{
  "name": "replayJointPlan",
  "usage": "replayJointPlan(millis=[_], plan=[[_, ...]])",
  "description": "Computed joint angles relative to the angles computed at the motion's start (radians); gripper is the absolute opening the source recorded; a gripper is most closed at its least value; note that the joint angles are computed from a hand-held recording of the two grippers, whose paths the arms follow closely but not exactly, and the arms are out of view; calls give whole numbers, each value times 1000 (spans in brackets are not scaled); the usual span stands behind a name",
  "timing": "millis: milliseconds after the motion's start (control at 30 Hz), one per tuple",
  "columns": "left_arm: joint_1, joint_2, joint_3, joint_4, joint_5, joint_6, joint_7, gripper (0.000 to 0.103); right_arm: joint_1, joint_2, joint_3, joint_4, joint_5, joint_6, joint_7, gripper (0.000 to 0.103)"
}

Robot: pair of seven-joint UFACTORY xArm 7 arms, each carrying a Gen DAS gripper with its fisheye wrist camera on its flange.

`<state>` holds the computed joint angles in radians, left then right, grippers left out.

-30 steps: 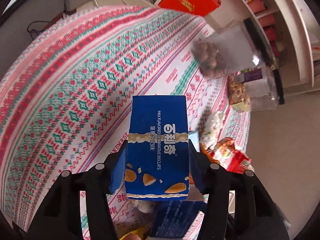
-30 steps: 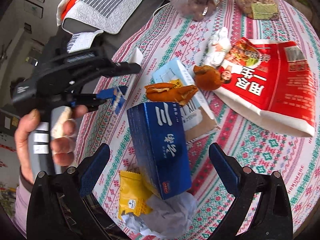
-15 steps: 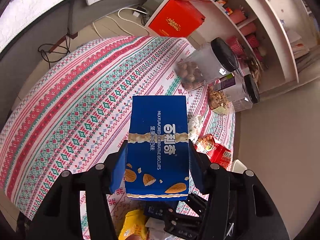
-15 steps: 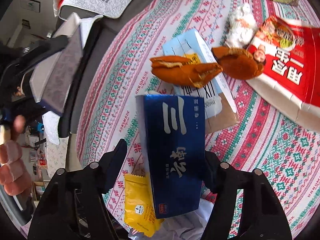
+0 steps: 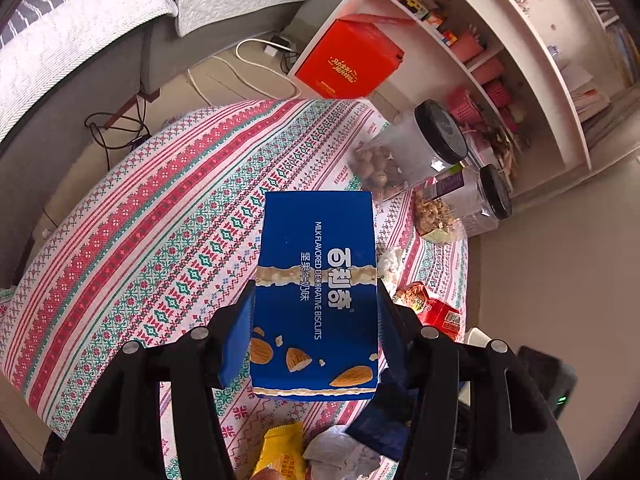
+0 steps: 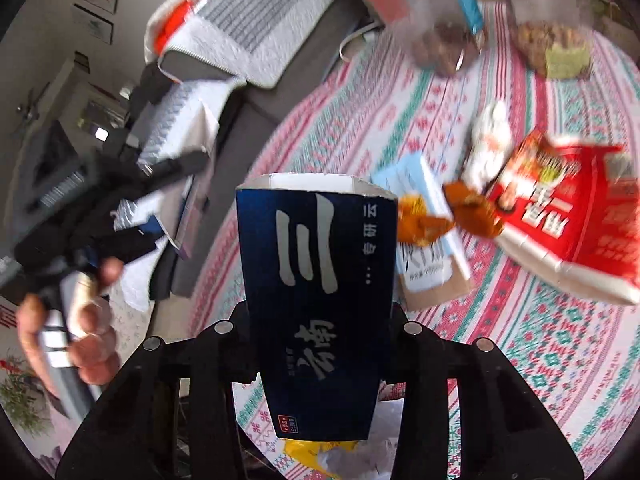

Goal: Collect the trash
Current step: 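Carry both boxes to the white bin and release them inside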

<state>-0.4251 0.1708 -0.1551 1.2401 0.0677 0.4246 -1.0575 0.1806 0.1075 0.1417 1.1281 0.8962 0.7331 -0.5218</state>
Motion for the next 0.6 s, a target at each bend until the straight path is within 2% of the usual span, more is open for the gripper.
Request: replayJointPlan(millis=[167,600], plan=[[-12,24,-3,30,14,15,7,55,-24,-50,-27,-16,28,-22,-27,39],[-66,110,-6,130,23,43,38,55,-49,-143,-87,-90,49,-96,-9,39]])
